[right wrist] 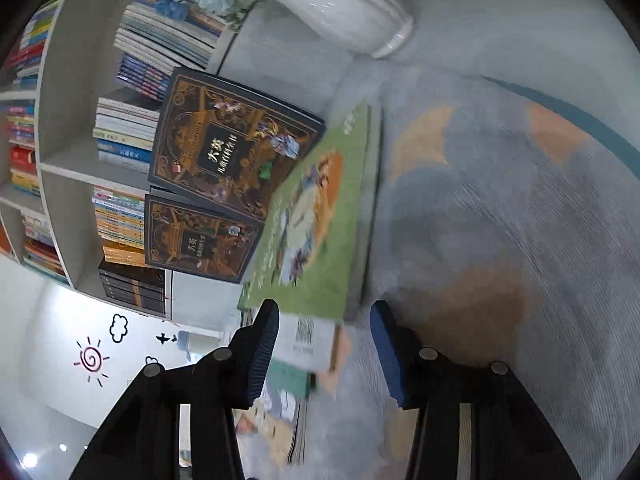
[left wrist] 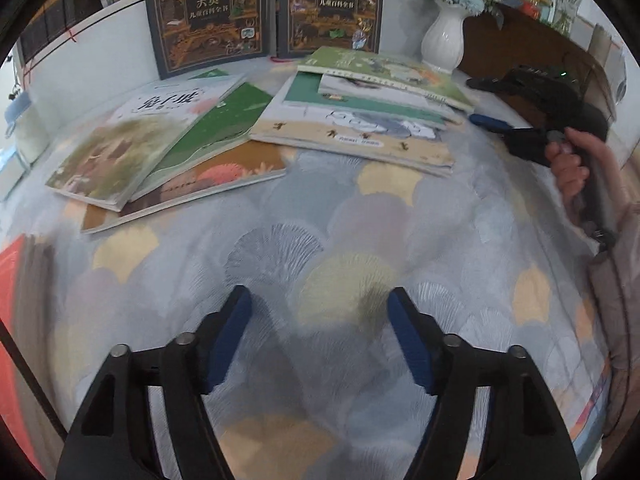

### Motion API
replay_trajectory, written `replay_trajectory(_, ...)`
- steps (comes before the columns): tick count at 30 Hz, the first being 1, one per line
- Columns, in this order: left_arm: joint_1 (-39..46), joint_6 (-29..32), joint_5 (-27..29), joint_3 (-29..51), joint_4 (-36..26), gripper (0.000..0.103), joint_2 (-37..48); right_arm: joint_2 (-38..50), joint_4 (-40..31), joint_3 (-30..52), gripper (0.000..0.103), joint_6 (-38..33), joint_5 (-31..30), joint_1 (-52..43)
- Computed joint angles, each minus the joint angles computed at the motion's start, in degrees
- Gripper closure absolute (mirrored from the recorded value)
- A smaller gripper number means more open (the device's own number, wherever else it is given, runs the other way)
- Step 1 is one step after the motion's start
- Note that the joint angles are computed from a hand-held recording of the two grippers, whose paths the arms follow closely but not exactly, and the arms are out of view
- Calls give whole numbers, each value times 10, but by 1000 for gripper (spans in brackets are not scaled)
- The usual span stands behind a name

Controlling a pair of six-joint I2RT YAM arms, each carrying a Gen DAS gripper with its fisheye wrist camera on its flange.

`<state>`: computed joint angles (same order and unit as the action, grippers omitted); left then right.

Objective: Organize books

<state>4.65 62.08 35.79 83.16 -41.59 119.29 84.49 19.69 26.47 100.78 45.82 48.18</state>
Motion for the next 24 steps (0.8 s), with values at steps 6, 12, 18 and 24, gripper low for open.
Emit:
replay_trajectory(6,2,13,25,40,-44,28,29,56,-147,111,58,-70,-9,-27)
replay_trajectory(12,7,16,42,59,-70,27,42,71,-102,87,78,-71,21,-23)
replay_trajectory(18,4,13,37,31,-38,27,28,91,-95,121,82,-122,43,4)
replay_trajectory(24,6,12,41,40,-42,27,33,164,-92,213,83,-124,59,62)
